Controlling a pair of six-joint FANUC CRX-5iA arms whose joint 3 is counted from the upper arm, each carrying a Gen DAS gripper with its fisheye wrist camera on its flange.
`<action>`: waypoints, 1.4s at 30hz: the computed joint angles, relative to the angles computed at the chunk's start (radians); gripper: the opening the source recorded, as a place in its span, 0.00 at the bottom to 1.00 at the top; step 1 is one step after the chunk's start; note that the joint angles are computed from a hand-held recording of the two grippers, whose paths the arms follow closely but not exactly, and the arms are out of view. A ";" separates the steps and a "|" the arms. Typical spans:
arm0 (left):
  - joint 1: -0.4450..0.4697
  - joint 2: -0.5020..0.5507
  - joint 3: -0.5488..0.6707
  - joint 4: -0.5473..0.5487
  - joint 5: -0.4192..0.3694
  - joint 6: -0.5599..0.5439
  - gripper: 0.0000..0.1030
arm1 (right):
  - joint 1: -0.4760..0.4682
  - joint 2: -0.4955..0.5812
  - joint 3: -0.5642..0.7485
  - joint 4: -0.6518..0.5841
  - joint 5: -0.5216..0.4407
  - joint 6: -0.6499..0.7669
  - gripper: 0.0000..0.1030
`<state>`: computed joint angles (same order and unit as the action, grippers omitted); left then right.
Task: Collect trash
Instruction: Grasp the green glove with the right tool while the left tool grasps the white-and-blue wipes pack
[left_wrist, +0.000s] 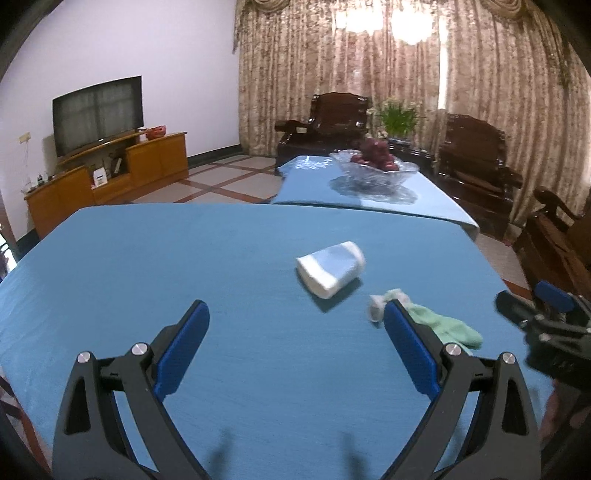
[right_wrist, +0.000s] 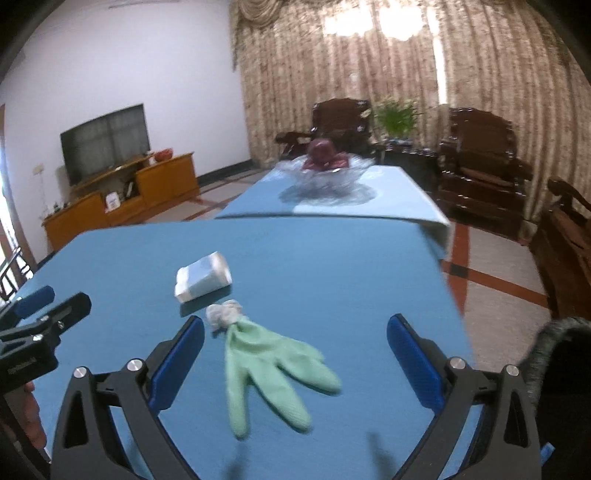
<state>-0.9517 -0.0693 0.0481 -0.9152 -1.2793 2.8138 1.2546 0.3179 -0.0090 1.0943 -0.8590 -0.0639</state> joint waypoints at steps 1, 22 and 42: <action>0.007 -0.004 -0.005 0.001 0.002 0.001 0.90 | -0.003 0.018 0.018 -0.008 0.009 0.011 0.94; 0.152 -0.018 -0.074 0.068 0.107 -0.011 0.90 | -0.043 0.282 0.433 -0.466 -0.081 0.519 0.69; 0.230 0.132 0.038 0.152 0.252 -0.099 0.90 | -0.085 0.206 0.327 -0.373 -0.036 0.454 0.25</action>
